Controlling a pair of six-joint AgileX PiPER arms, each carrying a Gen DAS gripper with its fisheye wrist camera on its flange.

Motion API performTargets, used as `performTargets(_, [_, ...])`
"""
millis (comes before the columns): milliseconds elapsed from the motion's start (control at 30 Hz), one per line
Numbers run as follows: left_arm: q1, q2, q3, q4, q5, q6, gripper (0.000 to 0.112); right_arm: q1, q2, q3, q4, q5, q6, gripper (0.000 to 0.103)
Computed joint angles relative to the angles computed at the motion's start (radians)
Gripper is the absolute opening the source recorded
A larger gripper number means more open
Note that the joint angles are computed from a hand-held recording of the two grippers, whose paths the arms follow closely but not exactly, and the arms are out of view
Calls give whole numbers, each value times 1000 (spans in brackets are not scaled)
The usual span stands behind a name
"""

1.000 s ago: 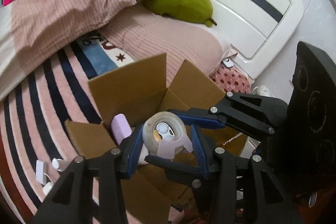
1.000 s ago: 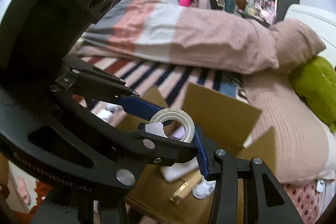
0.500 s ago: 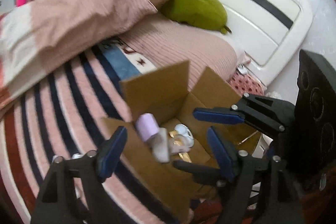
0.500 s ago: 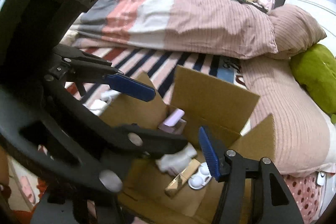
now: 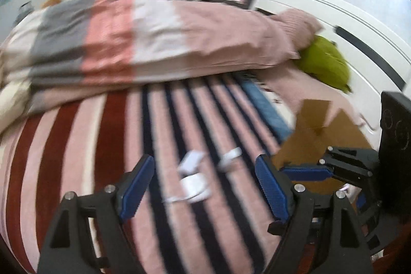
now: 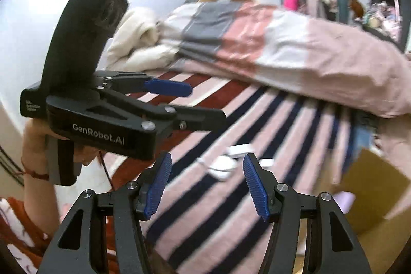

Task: Organize rigid objects
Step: 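Return the right tool to the bed and grasp the white earbud case, then carry the earbud case into the cardboard box and release it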

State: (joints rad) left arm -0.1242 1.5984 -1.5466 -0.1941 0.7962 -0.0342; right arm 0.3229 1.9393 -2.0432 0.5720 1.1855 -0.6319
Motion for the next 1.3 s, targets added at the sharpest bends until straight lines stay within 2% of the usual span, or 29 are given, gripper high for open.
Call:
performTargets(133, [105,-58,216,-91,-107,76,79,76,98,-1,-39,-15,50,55])
performTargets(233, [148,-68,314,-133,-150,122,79,103,166,35,-92,-77,96,55])
performTargets(300, [176,-69,353,-184,-164,175,79,115,216,29,-146,-122,147,55])
performTargets(400, [202,-76,400,-239,-181,221,79,147,269,52,-266,-242,249,55])
performTargets(533, [211,-82,424,-243,-190,225,79,169,338,-10,-323,-303,317,55])
performTargets(567, [213,-83,425,-246,-190,228,79,173,343,-16,-330,-314,325,52])
performTargets(600, [213,-83,424,-247,-189,230,79,176,351,-28,-347,-319,331,45])
performTargets(667, [213,-87,431,-256,-195,240,79,181,343,-25,-375,-308,321,43])
performTargets(733, [212,-78,424,-271,-194,254,79,166,297,38,-334,-287,255,43])
performTargets(833, [195,-58,401,-254,-188,234,79,140,270,69,-277,-214,164,43])
performTargets(900, [182,-50,391,-250,-184,223,79,144,257,86,-297,-223,188,44])
performTargets(967, [164,-44,379,-246,-174,217,79,152,285,46,-309,-216,260,51])
performTargets(1000, [157,-42,374,-244,-168,218,79,157,291,41,-310,-223,279,51])
performTargets(1067, [147,-35,360,-256,-150,233,79,178,287,51,-360,-259,320,42])
performTargets(1167, [141,-26,331,-335,-111,300,79,176,231,121,-335,-299,279,40])
performTargets(1300, [91,-12,235,-386,-55,344,78,145,116,171,-202,-284,143,40])
